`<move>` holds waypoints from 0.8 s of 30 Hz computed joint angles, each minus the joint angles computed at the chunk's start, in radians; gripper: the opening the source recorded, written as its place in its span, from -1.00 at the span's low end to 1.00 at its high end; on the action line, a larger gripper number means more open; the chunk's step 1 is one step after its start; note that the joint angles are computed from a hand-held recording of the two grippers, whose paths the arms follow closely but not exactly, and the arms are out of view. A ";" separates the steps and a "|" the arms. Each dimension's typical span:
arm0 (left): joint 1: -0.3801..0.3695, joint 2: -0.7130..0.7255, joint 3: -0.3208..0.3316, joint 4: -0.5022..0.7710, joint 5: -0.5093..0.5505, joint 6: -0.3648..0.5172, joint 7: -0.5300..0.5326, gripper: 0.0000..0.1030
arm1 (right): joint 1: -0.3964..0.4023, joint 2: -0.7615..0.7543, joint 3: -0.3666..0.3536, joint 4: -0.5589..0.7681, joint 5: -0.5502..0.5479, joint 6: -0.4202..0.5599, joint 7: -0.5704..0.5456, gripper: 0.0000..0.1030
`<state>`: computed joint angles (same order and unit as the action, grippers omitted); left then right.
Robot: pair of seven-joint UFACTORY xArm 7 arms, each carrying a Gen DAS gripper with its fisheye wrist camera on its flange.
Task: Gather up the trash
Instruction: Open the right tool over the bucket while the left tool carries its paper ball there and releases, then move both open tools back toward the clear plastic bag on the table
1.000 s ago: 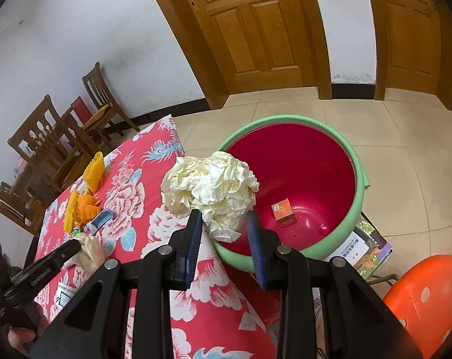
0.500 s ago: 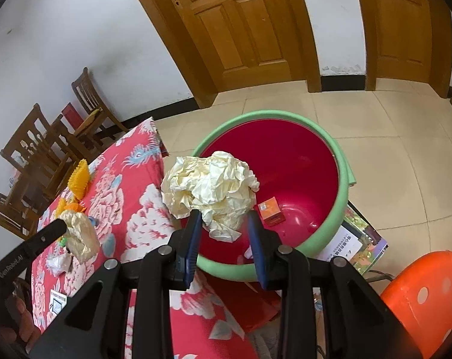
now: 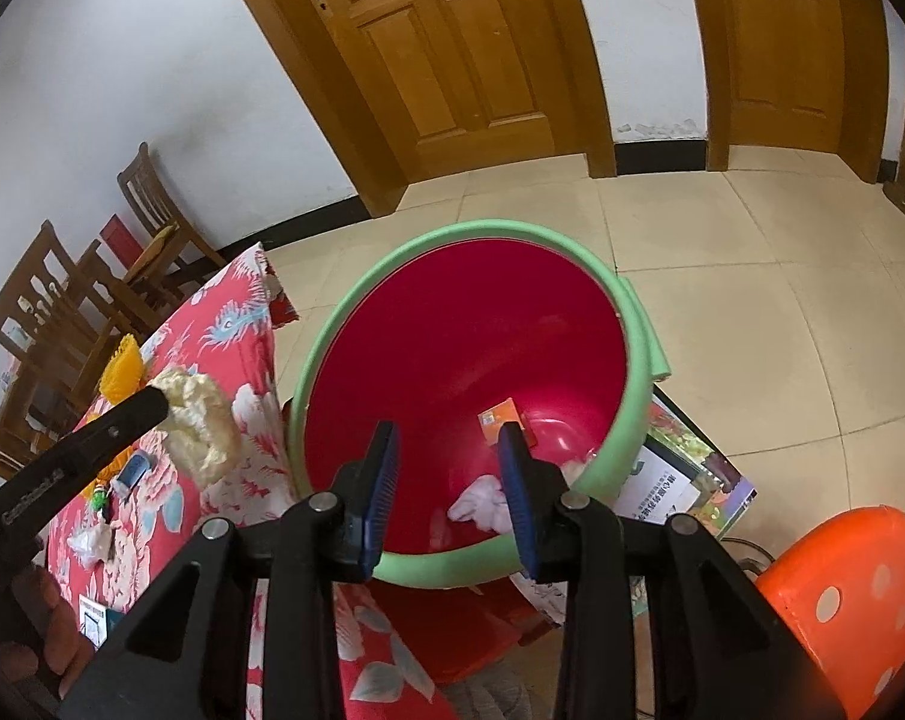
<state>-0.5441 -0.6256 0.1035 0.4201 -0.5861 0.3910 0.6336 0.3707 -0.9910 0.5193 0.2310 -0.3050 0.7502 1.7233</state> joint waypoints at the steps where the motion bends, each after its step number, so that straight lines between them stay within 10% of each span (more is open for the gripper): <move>1: -0.016 0.011 0.003 0.005 -0.007 -0.003 0.009 -0.85 | 0.001 -0.004 0.000 -0.001 0.002 0.006 0.003 -0.23; 5: -0.044 0.028 0.002 0.015 -0.030 0.005 0.024 -0.76 | 0.015 -0.031 -0.005 -0.015 0.009 0.028 0.006 -0.19; 9: -0.037 0.031 -0.019 0.013 -0.036 0.003 0.025 -0.27 | 0.023 -0.045 -0.006 -0.023 0.015 0.034 0.013 -0.17; 24: 0.088 -0.098 0.002 -0.042 0.075 0.053 -0.049 -0.10 | 0.016 0.000 0.045 0.050 0.000 0.036 0.045 0.07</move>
<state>-0.4563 -0.7236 0.1059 0.3778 -0.5111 0.4440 0.5845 0.3870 -0.9911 0.5641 0.2810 -0.3051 0.7860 1.7680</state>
